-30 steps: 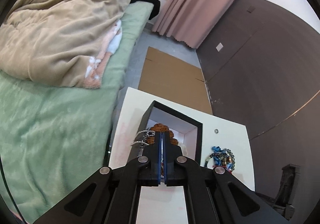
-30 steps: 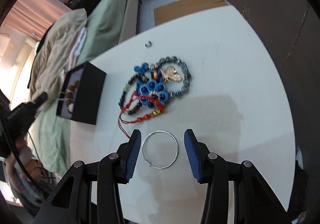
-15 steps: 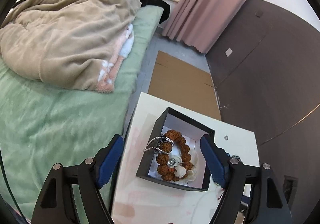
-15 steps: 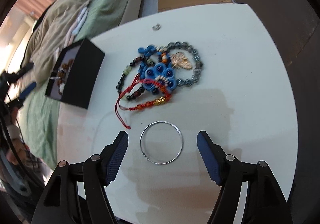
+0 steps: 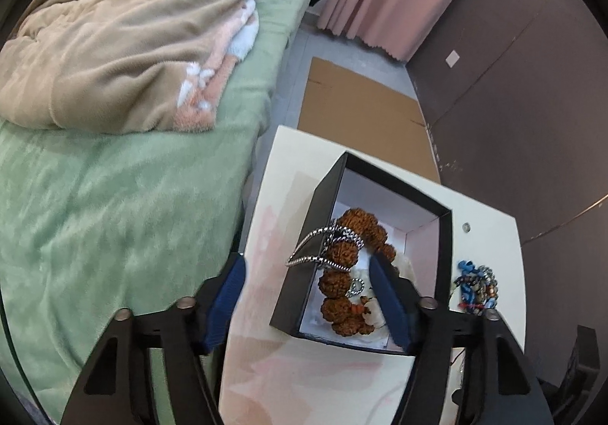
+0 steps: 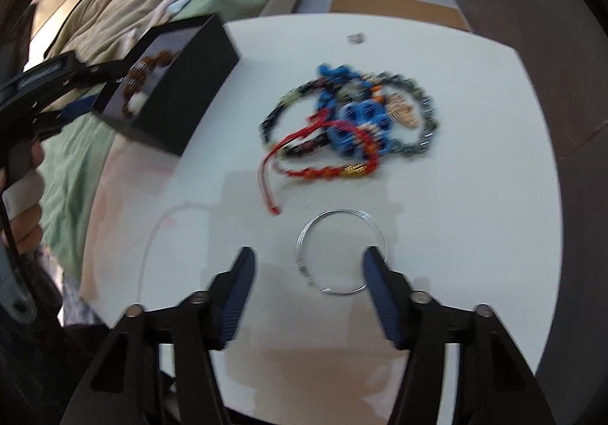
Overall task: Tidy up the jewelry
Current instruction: 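Regrasp the chain in the box with the left tool while the right tool grasps the silver bangle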
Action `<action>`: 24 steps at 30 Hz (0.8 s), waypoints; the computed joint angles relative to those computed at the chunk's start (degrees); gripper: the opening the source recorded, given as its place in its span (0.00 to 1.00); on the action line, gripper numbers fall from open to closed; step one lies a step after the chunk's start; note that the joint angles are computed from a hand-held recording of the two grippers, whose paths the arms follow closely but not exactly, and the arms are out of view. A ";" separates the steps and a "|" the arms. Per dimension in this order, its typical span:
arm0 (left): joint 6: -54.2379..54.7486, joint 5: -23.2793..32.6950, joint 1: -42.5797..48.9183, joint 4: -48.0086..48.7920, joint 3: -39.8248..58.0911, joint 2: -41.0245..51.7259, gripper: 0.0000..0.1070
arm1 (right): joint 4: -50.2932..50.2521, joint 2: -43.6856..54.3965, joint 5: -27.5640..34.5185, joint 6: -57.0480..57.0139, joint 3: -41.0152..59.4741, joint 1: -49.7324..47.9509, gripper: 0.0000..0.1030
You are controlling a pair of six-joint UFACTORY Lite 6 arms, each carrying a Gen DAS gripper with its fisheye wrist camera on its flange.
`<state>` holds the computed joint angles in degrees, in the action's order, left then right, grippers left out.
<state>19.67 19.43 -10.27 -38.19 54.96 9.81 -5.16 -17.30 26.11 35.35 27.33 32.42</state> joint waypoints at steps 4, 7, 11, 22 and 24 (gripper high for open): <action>2.96 0.84 0.47 -3.17 0.53 1.20 0.33 | -3.42 0.96 0.34 2.87 -0.39 1.76 0.22; 1.77 0.04 0.55 -2.29 -0.16 -0.10 0.18 | 0.22 -1.38 -0.34 -2.17 -2.47 -1.19 0.04; 8.85 0.80 2.04 -10.04 -1.77 -2.89 0.11 | -0.10 -3.91 0.08 -2.37 -3.22 -1.91 0.04; 15.76 0.75 3.48 -17.71 -3.64 -7.17 0.02 | 4.41 -6.93 0.42 -8.52 -2.34 -6.53 0.04; 16.91 1.64 3.38 -19.15 -4.03 -8.39 0.01 | 4.54 -6.44 0.19 -8.72 -1.82 -6.85 0.04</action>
<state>36.58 21.07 -6.89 -57.34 50.93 1.42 -0.62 -23.74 26.29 26.63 25.52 25.57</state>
